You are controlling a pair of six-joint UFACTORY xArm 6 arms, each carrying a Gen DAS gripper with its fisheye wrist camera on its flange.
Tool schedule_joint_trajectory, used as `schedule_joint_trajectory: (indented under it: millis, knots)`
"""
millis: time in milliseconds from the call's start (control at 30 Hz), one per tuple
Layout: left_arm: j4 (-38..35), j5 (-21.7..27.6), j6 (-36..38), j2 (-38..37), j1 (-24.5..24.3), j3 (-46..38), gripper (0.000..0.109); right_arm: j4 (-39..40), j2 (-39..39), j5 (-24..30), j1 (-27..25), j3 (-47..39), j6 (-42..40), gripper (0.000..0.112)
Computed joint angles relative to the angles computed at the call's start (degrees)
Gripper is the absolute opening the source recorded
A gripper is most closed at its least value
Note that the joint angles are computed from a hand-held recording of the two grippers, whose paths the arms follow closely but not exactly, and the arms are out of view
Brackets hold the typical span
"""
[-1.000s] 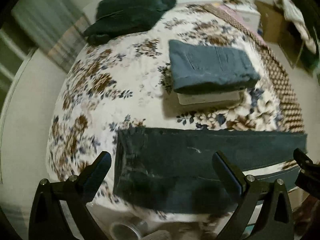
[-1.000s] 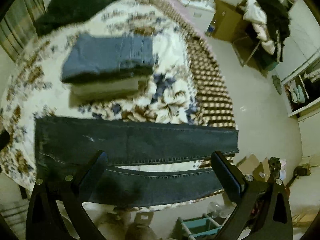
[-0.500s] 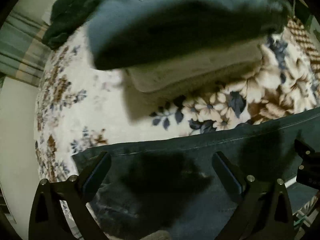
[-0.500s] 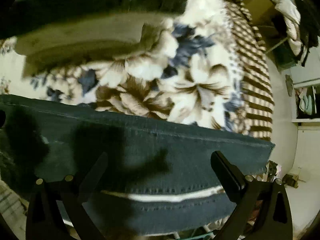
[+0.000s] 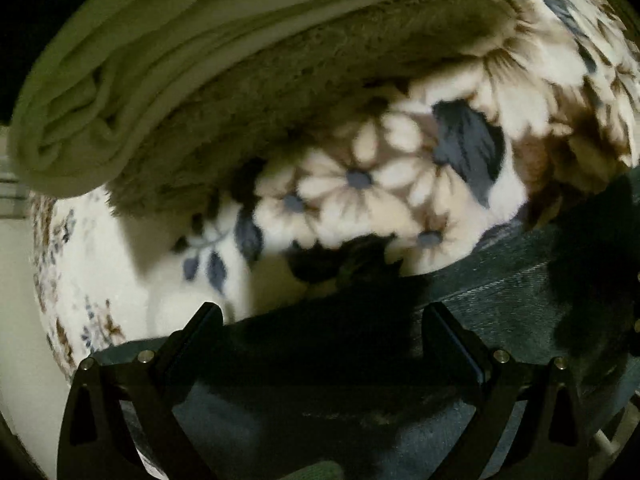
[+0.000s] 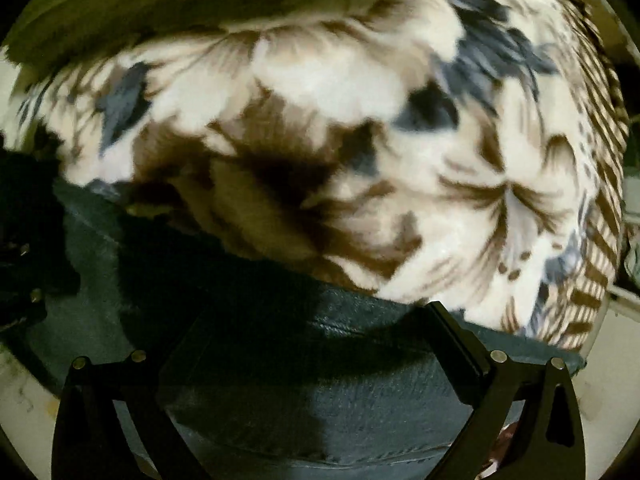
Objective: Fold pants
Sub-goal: 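Lower both grippers onto the jeans and grasp the waistband and hem ends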
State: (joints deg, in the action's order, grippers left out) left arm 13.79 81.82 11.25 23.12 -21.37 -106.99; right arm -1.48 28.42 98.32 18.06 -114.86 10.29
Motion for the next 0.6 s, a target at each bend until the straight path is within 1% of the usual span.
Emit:
schedule_joint_trajectory:
  millis: [100,167,233,267,300,333,367,400,433,467,500,533,567,600]
  knots:
    - [-1.9,0.0,2.3,0.2,0.8,-0.3,0.103,0.8,0.2,1.1,0.5,-1.3,-1.9,0.103]
    - [-2.5,-0.6,4.3,0.4,1.1,-0.1,0.103,-0.8,0.8,2.0,1.7,-1.8,-3.0,0.103]
    - [-3.6,0.4,5.8,1.7,1.5,-1.7,0.102,-1.4,0.9,1.7,2.1,-1.6,-3.2,0.103]
    - [-4.4,1.0,6.8,2.3,1.7,-2.7,0.100,-1.3,1.0,1.7,2.4,-1.7,-2.9,0.103]
    - [-6.2,1.9,8.2,3.1,2.1,-4.0,0.089,-1.1,1.0,1.5,2.3,-2.0,-2.7,0.101]
    - [-8.5,2.7,9.5,3.5,2.8,-4.9,0.073,-0.5,0.7,0.9,2.1,-1.8,-2.6,0.096]
    - [-9.9,3.1,10.4,3.8,3.2,-5.6,0.067,0.0,0.6,0.3,2.0,-1.9,-2.8,0.092]
    - [-11.5,2.4,11.8,3.1,3.5,-4.7,0.053,0.2,1.1,0.5,1.9,-3.3,-3.0,0.082]
    - [-13.1,2.4,13.1,2.7,3.7,-4.4,0.032,0.5,1.9,0.9,1.7,-5.0,-3.3,0.072]
    - [-14.0,1.6,13.7,1.9,3.6,-3.2,0.025,1.2,2.3,1.2,1.6,-6.4,-3.8,0.067]
    - [-14.2,0.4,14.4,1.0,3.6,-2.0,0.011,1.6,4.4,2.1,1.3,-10.2,-4.3,0.054]
    - [-14.8,0.5,14.7,0.8,3.7,-2.0,0.007,1.8,5.3,2.6,1.3,-12.3,-4.5,0.036]
    - [-14.9,-0.1,14.5,0.4,3.6,-1.4,0.006,2.1,4.6,1.7,1.3,-12.0,-3.8,0.022]
    - [-15.6,-0.8,14.7,-0.2,3.9,-0.8,0.005,2.0,4.0,1.1,1.3,-11.8,-2.6,0.015]
